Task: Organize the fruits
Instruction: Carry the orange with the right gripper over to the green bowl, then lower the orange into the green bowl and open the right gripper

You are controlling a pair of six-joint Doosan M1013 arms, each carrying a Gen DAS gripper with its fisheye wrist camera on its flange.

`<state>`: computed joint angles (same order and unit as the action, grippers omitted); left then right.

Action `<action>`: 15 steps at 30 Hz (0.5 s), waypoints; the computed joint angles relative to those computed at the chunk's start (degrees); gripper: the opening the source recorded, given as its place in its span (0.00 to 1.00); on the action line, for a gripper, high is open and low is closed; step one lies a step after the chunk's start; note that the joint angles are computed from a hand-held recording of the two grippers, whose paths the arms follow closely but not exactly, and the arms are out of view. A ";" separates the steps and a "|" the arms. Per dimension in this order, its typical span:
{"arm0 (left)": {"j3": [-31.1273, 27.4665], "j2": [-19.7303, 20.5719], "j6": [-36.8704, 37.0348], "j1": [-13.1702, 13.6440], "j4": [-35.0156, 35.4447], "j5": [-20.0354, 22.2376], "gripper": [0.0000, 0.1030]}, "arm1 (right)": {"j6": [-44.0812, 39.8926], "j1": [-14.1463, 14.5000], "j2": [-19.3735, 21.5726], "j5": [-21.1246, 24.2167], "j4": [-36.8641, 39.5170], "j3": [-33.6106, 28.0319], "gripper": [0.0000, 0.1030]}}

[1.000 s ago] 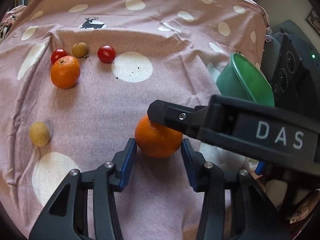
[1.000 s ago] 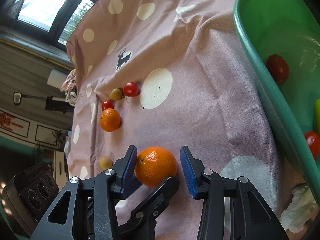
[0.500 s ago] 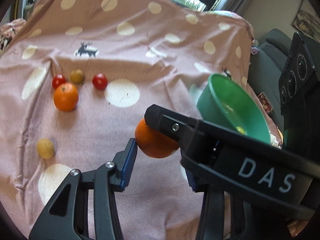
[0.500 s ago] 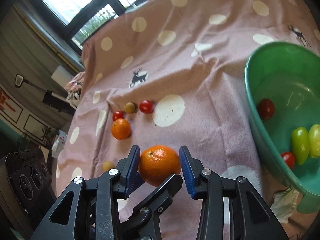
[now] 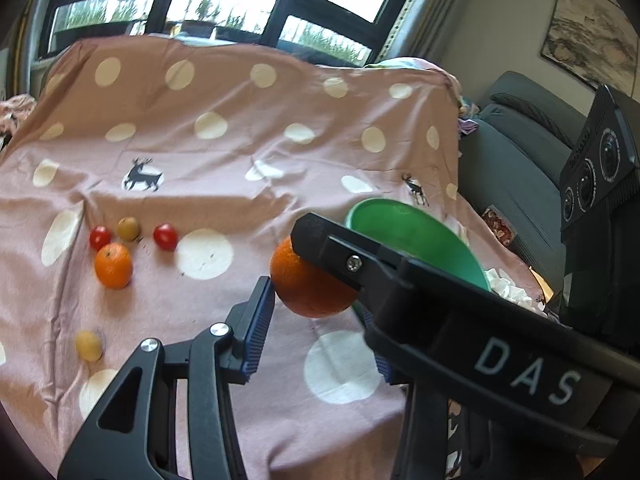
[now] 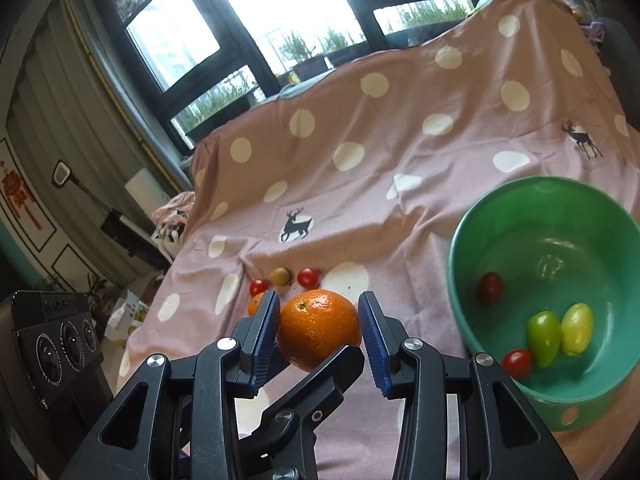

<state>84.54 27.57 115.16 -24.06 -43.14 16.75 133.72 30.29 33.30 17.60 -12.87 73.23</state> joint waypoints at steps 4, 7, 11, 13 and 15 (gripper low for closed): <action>-1.16 0.50 3.62 -0.61 -2.34 0.78 0.43 | 10.06 -0.11 -1.17 -0.48 -9.59 1.39 0.43; -2.63 1.24 4.63 -1.21 -2.28 2.16 0.43 | 16.90 -0.41 -2.13 -0.33 -15.46 2.71 0.43; -4.52 2.36 8.03 -2.08 -4.39 3.84 0.43 | 26.31 -0.95 -3.33 -0.08 -22.96 4.53 0.43; -5.72 3.06 8.29 -2.46 -4.27 5.20 0.43 | 30.60 -1.23 -3.95 0.40 -26.39 5.42 0.43; -7.12 3.92 7.92 -2.88 -3.46 6.76 0.43 | 33.66 -1.62 -4.46 1.30 -28.20 6.19 0.43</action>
<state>77.42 31.49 123.09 -26.94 -46.60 23.51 167.38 28.67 28.84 18.90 -41.07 79.42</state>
